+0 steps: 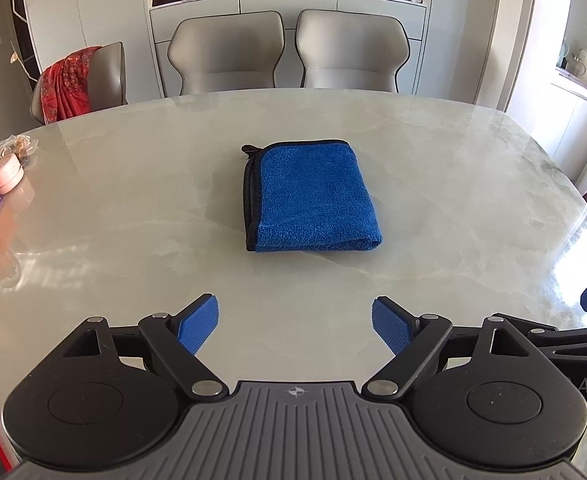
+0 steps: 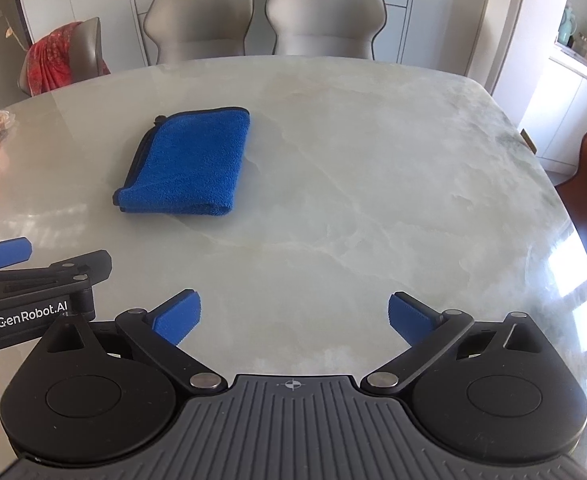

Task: Fold towel

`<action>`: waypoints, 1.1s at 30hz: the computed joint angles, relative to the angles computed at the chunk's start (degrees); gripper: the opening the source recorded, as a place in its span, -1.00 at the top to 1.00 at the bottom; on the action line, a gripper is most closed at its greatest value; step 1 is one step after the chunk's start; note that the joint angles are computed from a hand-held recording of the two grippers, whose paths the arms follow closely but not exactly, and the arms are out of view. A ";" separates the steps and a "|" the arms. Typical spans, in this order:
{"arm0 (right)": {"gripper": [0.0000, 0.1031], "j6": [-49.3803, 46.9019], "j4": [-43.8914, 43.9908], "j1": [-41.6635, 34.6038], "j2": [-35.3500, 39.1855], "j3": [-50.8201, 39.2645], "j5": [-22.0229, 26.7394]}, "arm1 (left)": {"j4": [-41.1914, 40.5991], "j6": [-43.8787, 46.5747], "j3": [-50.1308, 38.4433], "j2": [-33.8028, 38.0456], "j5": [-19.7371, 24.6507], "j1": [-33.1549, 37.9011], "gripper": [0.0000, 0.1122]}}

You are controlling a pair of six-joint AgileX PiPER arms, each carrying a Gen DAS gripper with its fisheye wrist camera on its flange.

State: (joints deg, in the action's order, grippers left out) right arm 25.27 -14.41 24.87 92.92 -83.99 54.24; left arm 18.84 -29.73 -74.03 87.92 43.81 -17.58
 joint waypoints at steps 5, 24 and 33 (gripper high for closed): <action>-0.97 -0.18 0.01 0.15 -0.31 0.30 -0.24 | -0.51 0.58 -0.06 -0.05 0.09 0.13 -0.56; -0.97 -0.65 0.80 -0.01 -0.73 0.76 -0.30 | 2.11 -2.33 0.22 -0.30 0.30 -0.47 -0.70; -0.97 -0.78 0.88 -0.17 -0.61 0.79 -0.30 | 4.56 -4.13 0.60 -0.35 0.31 -1.06 -0.75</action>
State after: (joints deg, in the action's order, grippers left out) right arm 24.49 -13.53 24.71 92.32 -83.20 53.94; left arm 23.39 -33.86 -73.43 87.58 44.12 -18.64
